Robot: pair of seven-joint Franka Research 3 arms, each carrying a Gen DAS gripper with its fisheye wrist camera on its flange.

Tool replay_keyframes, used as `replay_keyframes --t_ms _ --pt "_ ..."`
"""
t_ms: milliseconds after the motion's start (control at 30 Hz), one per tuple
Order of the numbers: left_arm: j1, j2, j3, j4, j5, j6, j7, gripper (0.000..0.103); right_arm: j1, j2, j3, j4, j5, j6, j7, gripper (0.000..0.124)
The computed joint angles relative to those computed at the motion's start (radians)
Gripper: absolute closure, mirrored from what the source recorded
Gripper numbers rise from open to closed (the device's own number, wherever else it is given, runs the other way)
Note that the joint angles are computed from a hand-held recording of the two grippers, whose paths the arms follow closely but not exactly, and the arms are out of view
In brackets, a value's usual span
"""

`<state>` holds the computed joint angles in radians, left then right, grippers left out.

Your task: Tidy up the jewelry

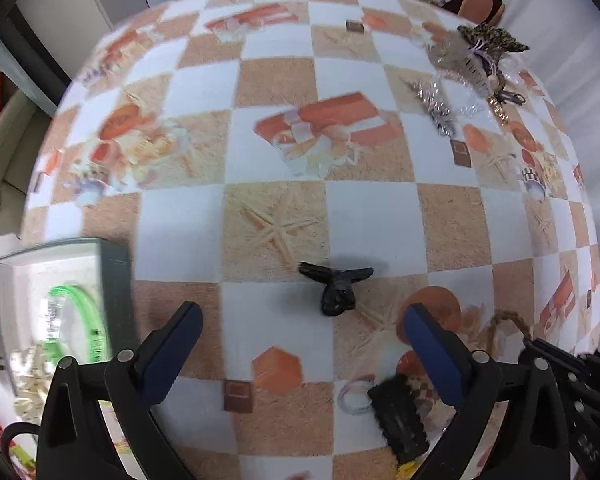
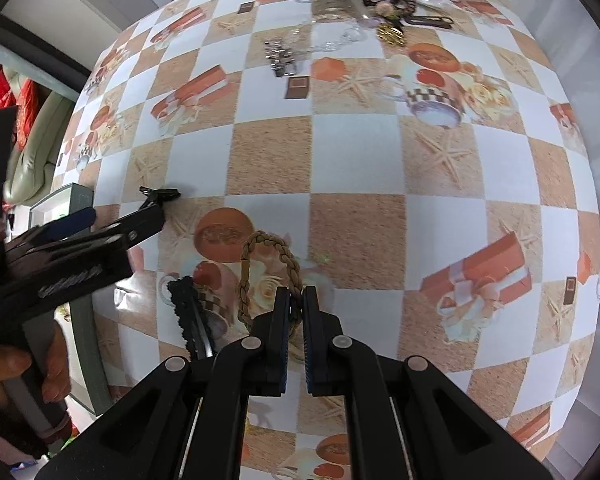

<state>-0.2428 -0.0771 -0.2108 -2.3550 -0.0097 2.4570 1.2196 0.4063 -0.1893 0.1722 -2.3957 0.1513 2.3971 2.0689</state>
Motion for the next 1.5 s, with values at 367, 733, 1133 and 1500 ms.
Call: replay_keyframes --t_ms 367,733,1133,1500 --pt "-0.004 0.036 -0.012 0.01 0.05 0.04 -0.003 0.073 -0.013 -0.039 -0.007 -0.041 0.013 -0.013 -0.016 0.117" --pt "-0.002 -0.053 0.018 -0.048 -0.116 0.058 0.138 0.081 -0.007 -0.035 0.005 -0.009 -0.003 -0.022 -0.018 0.117" --pt "-0.026 -0.332 0.081 -0.18 -0.146 0.008 0.143 0.082 0.035 0.003 0.015 0.08 0.04 -0.047 -0.059 0.117" --pt "0.025 -0.609 0.147 -0.31 -0.068 -0.115 0.101 0.081 0.072 0.087 0.026 0.2 0.032 -0.061 -0.07 0.117"
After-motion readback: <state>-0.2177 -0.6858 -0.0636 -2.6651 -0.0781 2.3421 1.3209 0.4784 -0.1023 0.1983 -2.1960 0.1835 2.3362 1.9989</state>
